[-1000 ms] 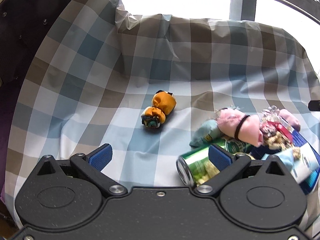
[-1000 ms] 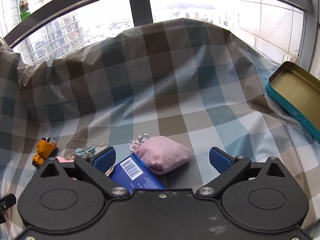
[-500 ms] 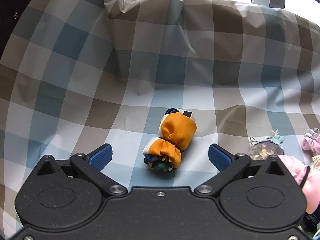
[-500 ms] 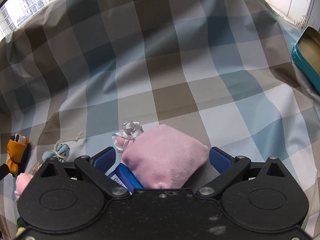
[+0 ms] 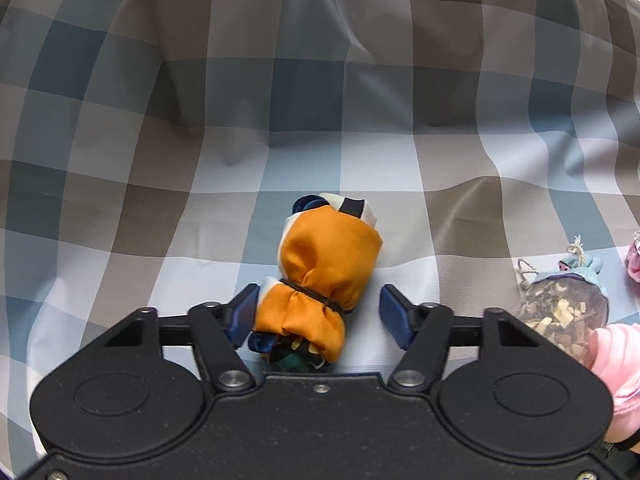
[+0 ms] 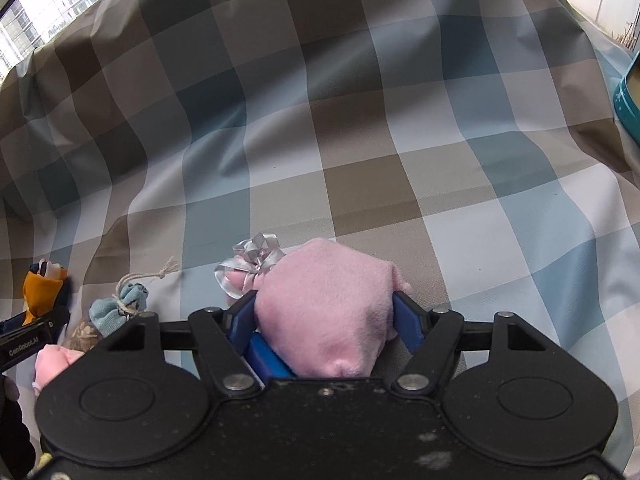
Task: Organize soft objects
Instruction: 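Close the left tool on the orange plush while the right tool grasps the pink pouch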
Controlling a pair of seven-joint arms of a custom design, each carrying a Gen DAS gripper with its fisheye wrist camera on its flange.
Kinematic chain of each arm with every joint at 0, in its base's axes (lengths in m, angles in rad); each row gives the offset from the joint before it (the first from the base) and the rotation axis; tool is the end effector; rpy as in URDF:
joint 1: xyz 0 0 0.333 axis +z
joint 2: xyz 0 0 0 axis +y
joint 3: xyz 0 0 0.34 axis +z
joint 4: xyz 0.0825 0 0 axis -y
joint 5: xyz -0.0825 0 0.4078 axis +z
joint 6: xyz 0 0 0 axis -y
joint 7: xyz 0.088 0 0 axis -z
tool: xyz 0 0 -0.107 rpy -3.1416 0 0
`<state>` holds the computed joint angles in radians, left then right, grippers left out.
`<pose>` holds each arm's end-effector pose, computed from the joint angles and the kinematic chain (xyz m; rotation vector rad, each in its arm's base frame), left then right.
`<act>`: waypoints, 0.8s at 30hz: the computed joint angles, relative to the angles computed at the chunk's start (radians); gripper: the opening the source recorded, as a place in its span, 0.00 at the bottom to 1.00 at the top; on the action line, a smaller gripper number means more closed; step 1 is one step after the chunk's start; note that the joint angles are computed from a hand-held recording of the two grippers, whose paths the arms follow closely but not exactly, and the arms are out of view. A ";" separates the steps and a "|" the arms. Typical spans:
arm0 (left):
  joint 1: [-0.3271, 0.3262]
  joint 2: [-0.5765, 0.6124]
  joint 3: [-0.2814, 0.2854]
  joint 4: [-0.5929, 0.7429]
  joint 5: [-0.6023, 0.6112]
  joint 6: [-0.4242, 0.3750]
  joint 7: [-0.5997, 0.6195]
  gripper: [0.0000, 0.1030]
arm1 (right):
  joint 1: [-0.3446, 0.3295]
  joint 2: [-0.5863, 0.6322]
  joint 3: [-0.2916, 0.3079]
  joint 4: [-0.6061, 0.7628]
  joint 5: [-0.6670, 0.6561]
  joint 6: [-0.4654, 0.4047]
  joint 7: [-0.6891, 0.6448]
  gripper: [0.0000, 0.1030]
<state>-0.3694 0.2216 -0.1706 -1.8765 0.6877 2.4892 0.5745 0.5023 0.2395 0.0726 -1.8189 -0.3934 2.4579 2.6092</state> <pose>0.5770 -0.3413 0.4484 -1.8422 1.8486 -0.5035 0.5745 0.3682 0.4616 -1.7042 2.1118 -0.3883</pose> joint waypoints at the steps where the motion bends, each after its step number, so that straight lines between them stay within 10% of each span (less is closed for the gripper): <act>1: 0.001 -0.004 0.002 -0.008 0.008 0.016 0.000 0.46 | 0.003 -0.006 -0.003 -0.009 -0.013 0.013 0.011 0.66; 12: 0.012 -0.125 -0.020 -0.089 0.070 0.062 -0.110 0.42 | 0.003 -0.152 -0.012 -0.132 -0.327 0.093 0.299 0.65; 24: 0.019 -0.412 -0.156 -0.240 -0.030 0.009 -0.139 0.42 | -0.072 -0.487 0.178 -0.375 -0.594 0.110 0.561 0.66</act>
<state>-0.3508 -0.1902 -0.3270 -2.1167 0.6572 2.4983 0.4356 0.4302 -0.2478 0.2504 -2.1937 -0.9877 2.5683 3.1698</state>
